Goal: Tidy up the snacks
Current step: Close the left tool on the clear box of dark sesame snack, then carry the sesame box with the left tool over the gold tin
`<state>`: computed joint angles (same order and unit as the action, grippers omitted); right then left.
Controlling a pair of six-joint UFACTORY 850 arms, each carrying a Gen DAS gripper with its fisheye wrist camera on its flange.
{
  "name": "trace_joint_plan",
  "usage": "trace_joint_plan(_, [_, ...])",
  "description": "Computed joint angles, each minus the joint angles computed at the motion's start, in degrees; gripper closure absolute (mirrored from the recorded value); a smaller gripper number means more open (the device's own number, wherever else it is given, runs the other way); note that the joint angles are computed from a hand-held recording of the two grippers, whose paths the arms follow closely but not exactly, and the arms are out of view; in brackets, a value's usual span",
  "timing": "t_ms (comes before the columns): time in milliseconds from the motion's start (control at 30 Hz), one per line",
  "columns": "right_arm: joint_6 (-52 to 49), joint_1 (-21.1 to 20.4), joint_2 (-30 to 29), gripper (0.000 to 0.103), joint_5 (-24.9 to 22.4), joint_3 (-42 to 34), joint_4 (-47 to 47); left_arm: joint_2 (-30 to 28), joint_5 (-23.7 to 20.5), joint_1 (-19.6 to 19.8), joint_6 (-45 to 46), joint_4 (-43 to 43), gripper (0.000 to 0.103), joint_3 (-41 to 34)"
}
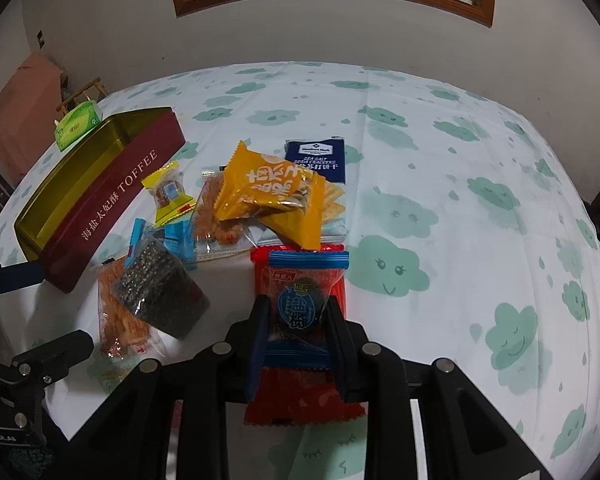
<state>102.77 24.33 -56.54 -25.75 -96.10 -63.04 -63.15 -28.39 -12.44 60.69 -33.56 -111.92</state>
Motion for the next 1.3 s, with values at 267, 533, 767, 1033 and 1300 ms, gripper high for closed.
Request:
trace_joint_plan(267, [9.6,0.2,3.2,0.076,-0.1,5.1,-6.4,0.4,-4.3,-0.3,7.4,-7.2,0.02,-0.1])
trace_joint_plan(533, [17.3,0.1,5.1,0.076,0.6,8.8,-11.1,-1.5,-5.1,-2.2,5.0,-4.2,0.034,-3.6])
trace_joint_plan(767, [19.8,0.0,5.5,0.076,1.6,9.9,-13.0,-6.0,-9.4,-3.3,-2.5,2.0,0.052,-10.8])
trace_joint_plan(1033, [20.2,0.0,5.2,0.076,1.9,9.6,-13.6,-8.9,-12.9,-3.5,-5.1,3.9,0.077,-15.1])
trace_joint_plan(1300, [20.0,0.1,4.9,0.076,1.7,9.2,-13.2,-9.5,-14.2,-3.2,-5.7,3.2,0.08,-16.6])
